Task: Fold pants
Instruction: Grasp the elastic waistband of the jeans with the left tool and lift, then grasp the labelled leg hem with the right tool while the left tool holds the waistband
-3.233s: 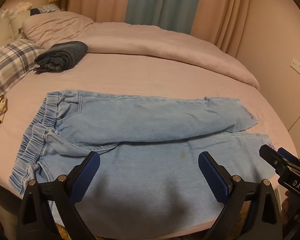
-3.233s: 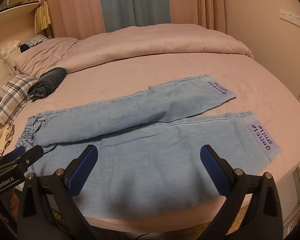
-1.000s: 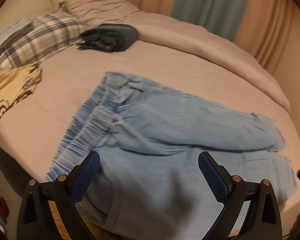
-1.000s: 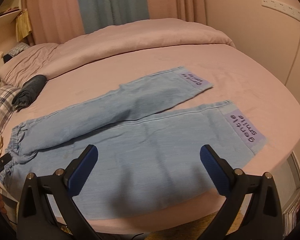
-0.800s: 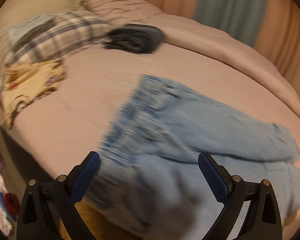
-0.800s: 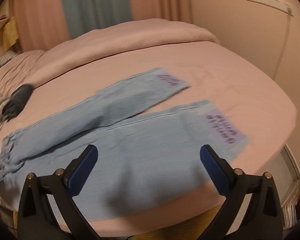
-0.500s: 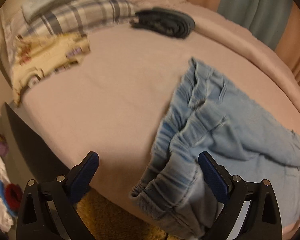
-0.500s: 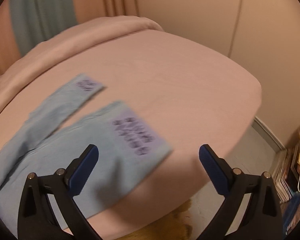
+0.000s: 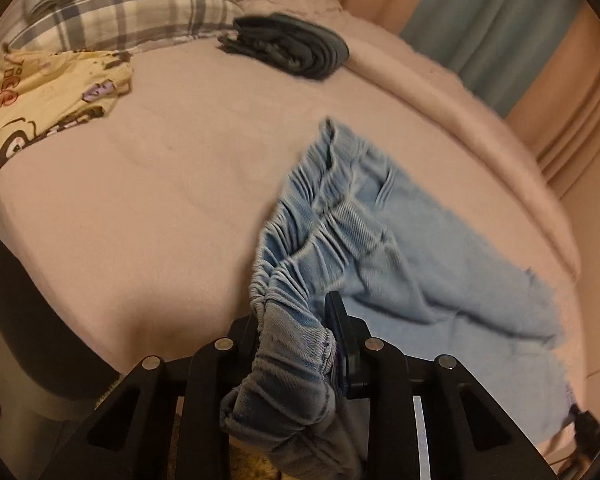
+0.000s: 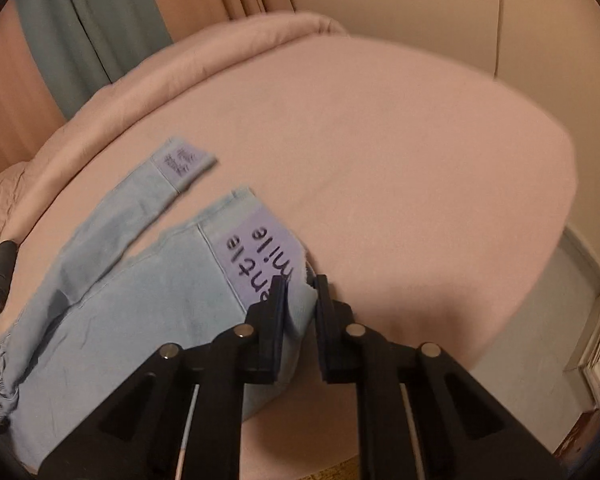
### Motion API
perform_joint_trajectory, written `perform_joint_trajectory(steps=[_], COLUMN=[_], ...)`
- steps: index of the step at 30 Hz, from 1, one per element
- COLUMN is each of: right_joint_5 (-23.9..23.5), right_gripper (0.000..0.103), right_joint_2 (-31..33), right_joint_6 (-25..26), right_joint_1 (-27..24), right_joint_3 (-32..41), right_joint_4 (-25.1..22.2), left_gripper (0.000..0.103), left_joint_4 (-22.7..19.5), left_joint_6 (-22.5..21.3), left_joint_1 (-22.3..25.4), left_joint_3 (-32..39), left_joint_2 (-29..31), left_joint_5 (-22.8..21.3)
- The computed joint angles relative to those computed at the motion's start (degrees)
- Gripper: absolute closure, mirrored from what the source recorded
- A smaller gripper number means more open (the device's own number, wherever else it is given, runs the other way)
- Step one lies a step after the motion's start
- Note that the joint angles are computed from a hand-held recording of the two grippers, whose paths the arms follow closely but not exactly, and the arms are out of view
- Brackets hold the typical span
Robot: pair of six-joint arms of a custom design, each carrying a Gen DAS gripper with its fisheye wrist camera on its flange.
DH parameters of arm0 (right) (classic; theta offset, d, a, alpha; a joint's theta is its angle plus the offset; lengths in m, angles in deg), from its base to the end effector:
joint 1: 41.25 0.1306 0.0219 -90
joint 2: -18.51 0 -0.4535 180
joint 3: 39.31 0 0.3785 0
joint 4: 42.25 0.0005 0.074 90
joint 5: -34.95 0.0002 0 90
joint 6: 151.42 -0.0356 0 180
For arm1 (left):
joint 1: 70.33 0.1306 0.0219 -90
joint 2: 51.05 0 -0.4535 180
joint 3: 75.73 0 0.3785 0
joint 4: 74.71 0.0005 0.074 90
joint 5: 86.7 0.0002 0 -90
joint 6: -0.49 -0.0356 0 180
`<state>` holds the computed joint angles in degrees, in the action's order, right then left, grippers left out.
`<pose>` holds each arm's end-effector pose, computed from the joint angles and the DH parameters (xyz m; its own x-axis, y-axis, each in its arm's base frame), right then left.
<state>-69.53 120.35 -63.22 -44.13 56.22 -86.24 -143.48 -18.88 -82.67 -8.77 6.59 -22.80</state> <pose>0.5600 -0.0198 0.4493 -0.7715 0.0693 -0.6324 -0.0867 0.9733 0.2124 0.2048 -0.0293 0.4836 -0.2540 -0.8117 -0.5260 -0.8025 0.4804 -0.3539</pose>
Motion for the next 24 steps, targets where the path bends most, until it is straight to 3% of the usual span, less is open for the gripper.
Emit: perform_joint_trajectory(steps=[5,10,15,16,17,18,19,20,22,24], right_joint_5=[-8.99,1.44,7.05,8.15,9.95,11.69,12.97,13.56,12.55,8.55], right_gripper=[0.091,0.095,0.092,0.088,0.075,0.066,0.048,0.039,0.037,0.033], right_joint_2=[-4.77,-3.38,0.51,0.44,0.06,-0.63,-1.60,-2.67,-4.34,-4.45], right_joint_6=[-7.67,-4.61,1.79,2.07,1.86,1.38,1.20,1.58,3.84,5.32], right_joint_1=[-3.22,-1.79,-0.17,-0.09,0.23,0.59,1.05,1.42,2.15,2.35], right_joint_3=[-2.48,-2.47,-0.76,-0.15,0.53,0.82,0.75,0.43,0.12,0.46], right_joint_4=[5.51,3.06,-2.79,-3.38,-4.30,-4.20,-3.18,-2.08,-0.96,-1.61], left_gripper=[0.074,0.070,0.052,0.041,0.035,0.033,0.031,0.029,0.029,0.028], left_joint_4=[-2.43,-5.42,-10.27,-12.12,-13.62,-15.99,-18.38,-19.64,-20.60,-17.17], left_joint_6=[0.51,-1.64,-0.06,0.69,1.72,3.55,5.67,6.96,9.37,7.85], left_joint_1=[0.31,1.38,-0.13,-0.34,-0.86,-1.63,-2.54,-2.83,-3.64,-4.39], left_joint_3=[0.73,-0.32,1.73,2.48,2.92,3.72,4.63,5.24,6.52,6.83], left_joint_2=[0.87,4.09,5.28,5.30,5.11,5.04,4.96,4.60,3.60,2.58], left_joint_5=[0.28,1.42,-1.16,-2.10,-3.20,-5.28,-7.43,-8.72,-10.41,-10.54])
